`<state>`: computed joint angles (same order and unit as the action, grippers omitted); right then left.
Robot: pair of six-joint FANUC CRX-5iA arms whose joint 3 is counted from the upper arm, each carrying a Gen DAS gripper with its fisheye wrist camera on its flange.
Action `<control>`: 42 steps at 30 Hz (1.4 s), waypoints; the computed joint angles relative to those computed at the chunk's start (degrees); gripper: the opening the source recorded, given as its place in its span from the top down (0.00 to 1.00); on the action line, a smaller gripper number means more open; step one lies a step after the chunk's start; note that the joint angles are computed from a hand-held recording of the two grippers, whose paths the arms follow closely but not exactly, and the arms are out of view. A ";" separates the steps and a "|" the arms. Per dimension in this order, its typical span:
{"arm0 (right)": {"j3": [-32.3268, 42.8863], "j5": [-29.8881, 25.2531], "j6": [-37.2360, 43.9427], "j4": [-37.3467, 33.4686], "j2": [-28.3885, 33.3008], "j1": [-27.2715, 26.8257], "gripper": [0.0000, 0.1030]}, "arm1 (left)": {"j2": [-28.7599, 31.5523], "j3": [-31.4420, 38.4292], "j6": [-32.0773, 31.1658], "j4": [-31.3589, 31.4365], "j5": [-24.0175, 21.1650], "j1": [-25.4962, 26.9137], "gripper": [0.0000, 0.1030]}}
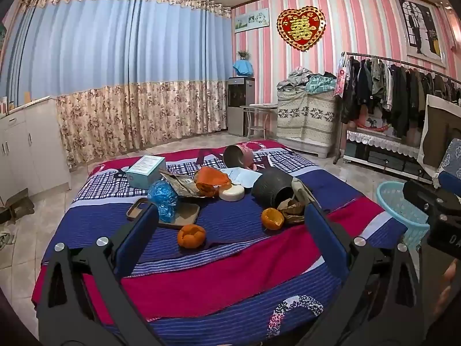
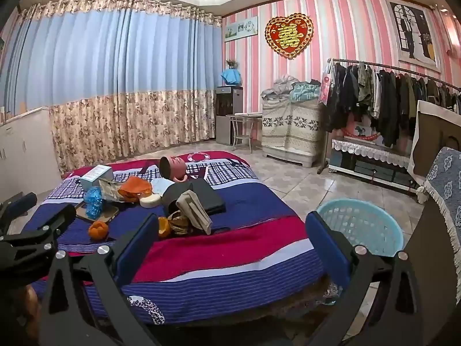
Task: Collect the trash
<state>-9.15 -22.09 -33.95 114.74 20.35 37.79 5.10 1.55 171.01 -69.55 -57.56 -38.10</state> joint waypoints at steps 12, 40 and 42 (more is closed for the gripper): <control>0.23 0.07 2.98 -3.21 -0.60 0.46 0.04 | 0.21 0.85 -1.45 0.93 0.65 1.06 0.05; -0.51 0.49 -0.32 0.47 -1.46 -0.49 0.04 | -0.24 0.55 -1.11 0.22 -0.38 0.06 0.05; -0.55 0.75 -0.52 0.72 -1.48 -0.63 0.04 | -0.24 0.53 -1.10 0.23 -0.38 0.05 0.05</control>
<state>-9.70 -21.34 -34.47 115.46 18.86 37.16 4.85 2.08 169.91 -69.31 -57.94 -38.04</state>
